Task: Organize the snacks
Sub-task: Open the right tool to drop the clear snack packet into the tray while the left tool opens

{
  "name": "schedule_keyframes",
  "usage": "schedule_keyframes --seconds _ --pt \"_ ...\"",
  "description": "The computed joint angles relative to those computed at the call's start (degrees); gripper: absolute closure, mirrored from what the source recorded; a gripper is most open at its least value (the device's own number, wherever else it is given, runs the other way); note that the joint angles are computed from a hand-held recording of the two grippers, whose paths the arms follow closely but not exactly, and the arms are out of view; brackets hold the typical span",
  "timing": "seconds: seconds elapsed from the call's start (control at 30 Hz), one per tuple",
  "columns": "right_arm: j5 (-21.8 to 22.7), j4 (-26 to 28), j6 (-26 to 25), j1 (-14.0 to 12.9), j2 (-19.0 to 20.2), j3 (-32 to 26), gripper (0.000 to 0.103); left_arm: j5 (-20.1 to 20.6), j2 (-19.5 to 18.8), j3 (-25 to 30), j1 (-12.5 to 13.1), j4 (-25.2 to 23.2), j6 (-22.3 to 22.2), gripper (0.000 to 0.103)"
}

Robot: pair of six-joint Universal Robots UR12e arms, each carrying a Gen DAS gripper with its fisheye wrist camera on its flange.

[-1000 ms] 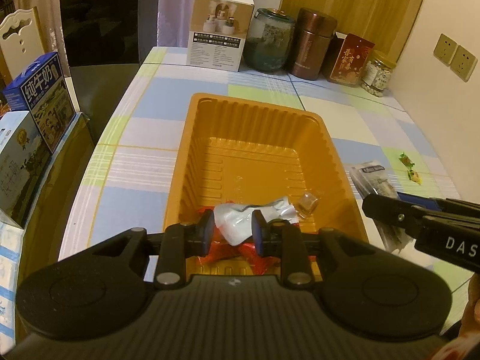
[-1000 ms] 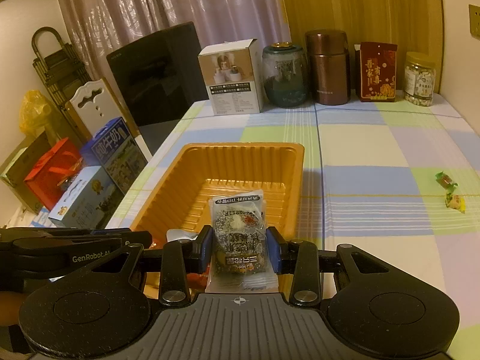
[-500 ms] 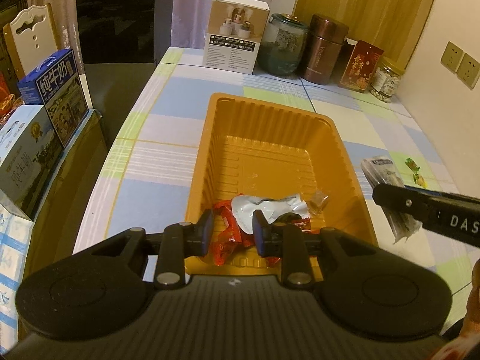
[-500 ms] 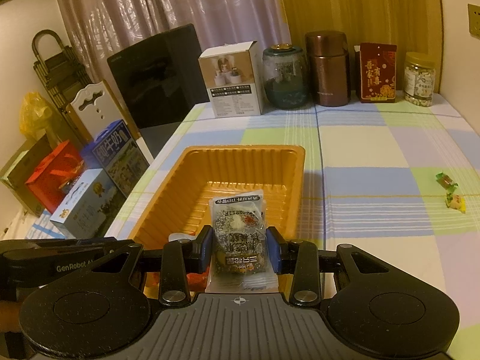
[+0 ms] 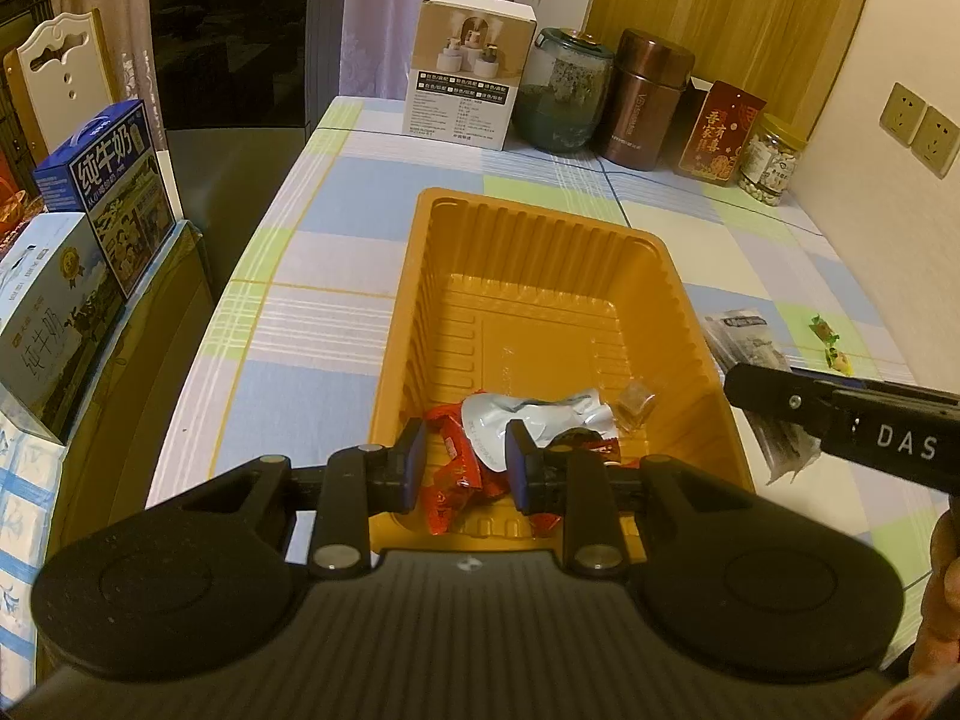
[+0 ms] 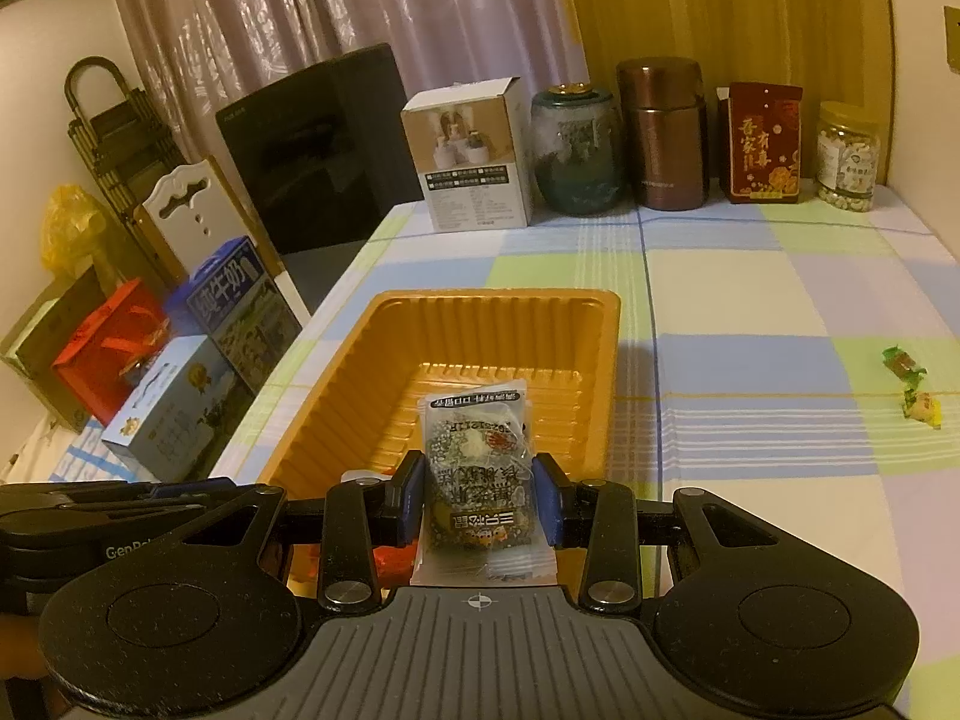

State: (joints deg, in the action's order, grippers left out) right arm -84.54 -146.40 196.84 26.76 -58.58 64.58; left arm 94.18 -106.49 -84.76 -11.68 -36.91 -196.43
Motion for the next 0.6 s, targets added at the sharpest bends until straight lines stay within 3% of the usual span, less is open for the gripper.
schedule_keyframes --seconds 0.6 --pt "1.2 1.5 1.1 -0.3 1.6 -1.8 0.064 -0.3 -0.3 0.0 0.4 0.0 -0.3 0.078"
